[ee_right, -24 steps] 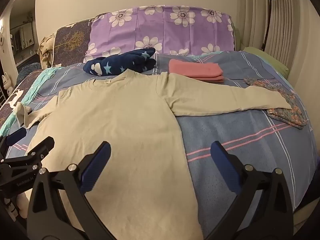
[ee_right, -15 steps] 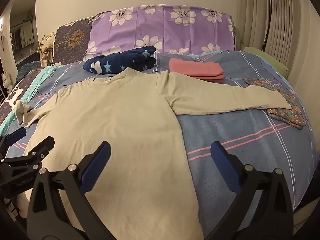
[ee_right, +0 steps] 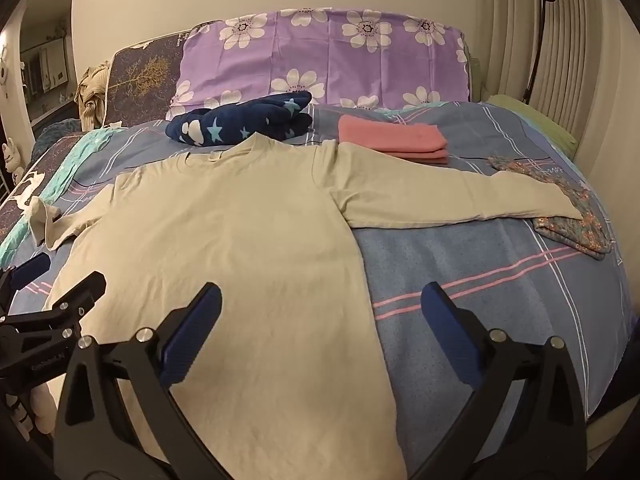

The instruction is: Fold small clothes

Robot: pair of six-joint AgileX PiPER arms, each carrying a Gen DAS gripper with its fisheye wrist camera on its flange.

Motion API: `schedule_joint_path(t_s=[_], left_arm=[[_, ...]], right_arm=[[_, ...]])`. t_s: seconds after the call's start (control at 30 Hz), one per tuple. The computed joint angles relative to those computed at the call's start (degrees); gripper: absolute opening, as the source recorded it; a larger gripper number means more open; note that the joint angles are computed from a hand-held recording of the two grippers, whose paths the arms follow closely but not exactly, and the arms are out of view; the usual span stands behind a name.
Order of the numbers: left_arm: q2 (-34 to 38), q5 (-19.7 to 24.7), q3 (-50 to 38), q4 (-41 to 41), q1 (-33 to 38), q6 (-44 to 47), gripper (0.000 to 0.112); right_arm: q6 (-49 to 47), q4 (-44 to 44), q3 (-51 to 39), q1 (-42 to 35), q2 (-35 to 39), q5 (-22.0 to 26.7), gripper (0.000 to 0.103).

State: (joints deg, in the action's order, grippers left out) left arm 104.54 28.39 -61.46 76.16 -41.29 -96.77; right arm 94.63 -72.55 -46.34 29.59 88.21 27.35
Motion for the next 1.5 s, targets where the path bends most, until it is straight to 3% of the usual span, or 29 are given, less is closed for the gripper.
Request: schedule_joint_path(t_s=[1.5], left_arm=[[-0.39,-3.04,2.81,2.64,1.76,-3.75,0.102]], right_arm=[[1.69,-0.90,0.62,0.72,1.85,0.38,0.101]])
